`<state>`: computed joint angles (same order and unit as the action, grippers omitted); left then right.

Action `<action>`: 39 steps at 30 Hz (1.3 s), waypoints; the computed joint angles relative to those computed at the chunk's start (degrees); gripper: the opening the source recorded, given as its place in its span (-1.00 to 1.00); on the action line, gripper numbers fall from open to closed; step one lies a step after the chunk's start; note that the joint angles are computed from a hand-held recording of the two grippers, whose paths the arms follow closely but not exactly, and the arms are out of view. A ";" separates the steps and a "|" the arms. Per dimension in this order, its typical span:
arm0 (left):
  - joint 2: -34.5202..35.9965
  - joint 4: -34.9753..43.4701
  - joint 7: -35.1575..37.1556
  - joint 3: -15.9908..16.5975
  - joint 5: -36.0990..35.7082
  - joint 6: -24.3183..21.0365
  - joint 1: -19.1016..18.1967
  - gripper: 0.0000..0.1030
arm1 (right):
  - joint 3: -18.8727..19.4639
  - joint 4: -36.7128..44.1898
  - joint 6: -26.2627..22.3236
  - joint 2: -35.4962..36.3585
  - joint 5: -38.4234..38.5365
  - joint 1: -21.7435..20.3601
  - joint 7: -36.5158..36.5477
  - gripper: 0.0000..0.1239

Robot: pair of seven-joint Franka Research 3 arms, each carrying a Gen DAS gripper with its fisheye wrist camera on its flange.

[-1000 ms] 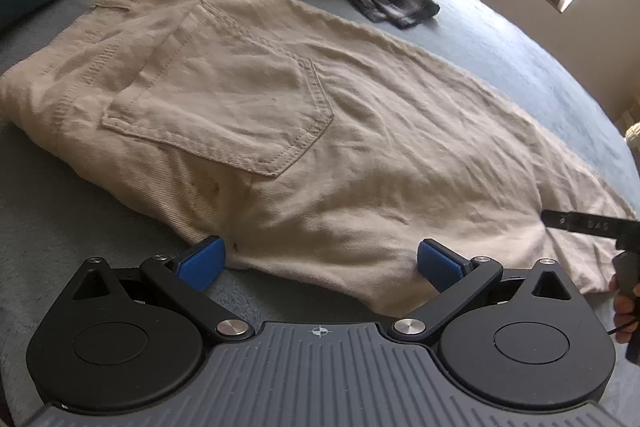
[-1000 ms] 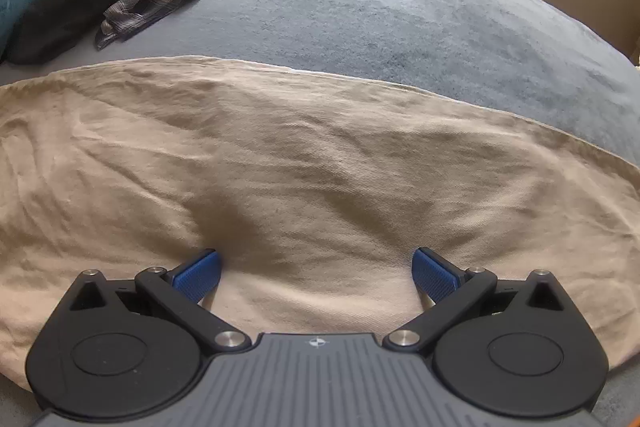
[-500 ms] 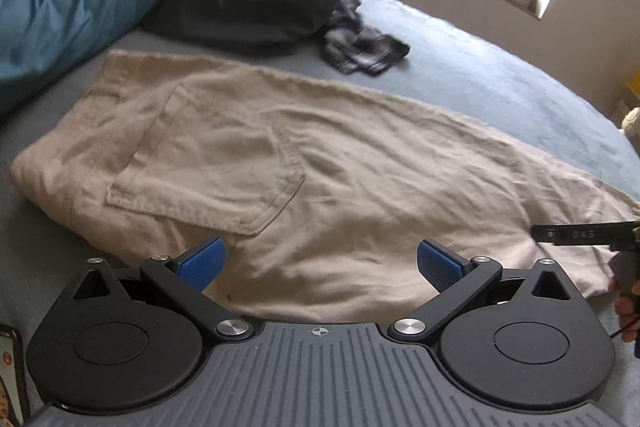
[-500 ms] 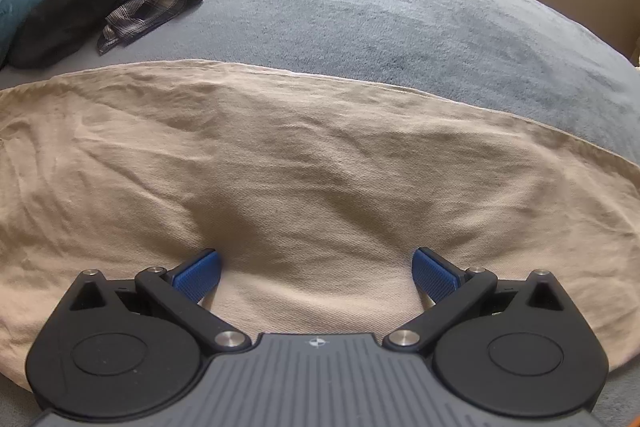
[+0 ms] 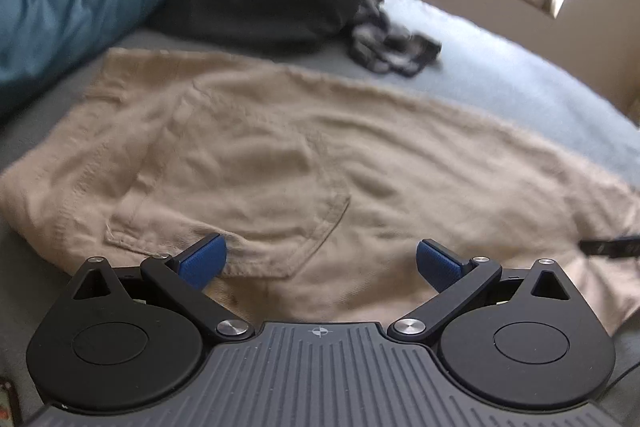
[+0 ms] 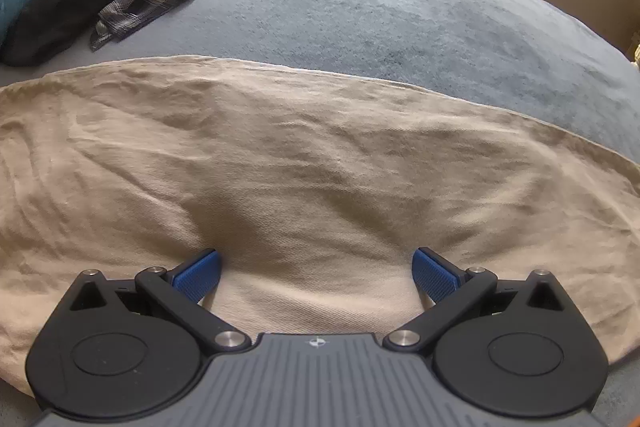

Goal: Fold clothes
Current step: 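Press the trouser seat and leg flat with both open grippers, then move the right gripper to the trouser hem and close on it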

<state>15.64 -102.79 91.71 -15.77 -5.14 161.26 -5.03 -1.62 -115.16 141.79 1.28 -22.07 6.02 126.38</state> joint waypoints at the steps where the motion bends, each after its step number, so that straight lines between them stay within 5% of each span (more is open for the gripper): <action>1: 0.60 0.35 -0.20 0.44 0.96 -0.44 -0.30 0.98 | 0.02 0.18 -0.30 0.09 -0.01 0.03 0.09 0.66; 4: -0.20 -0.76 -2.28 1.58 4.08 0.32 -1.58 0.99 | 0.02 0.86 -1.28 0.42 0.04 0.16 0.19 0.66; 9: -0.02 -0.05 1.31 -1.11 -1.66 -1.18 1.36 0.99 | -0.01 1.91 -3.05 0.89 -0.03 0.49 1.01 0.66; 15: 0.56 1.48 -1.00 -0.04 -2.78 -2.68 0.43 0.99 | -0.07 2.57 -4.43 1.21 -0.93 0.93 2.84 0.66; 30: 0.27 2.50 -6.14 3.54 10.20 -6.14 -3.79 1.00 | 0.46 -2.33 0.51 -2.34 -6.90 0.27 9.96 0.66; 39: 0.40 2.82 -11.07 4.41 15.94 -6.77 -5.17 1.00 | 1.88 -24.13 12.23 -26.17 -10.85 -9.97 28.41 0.66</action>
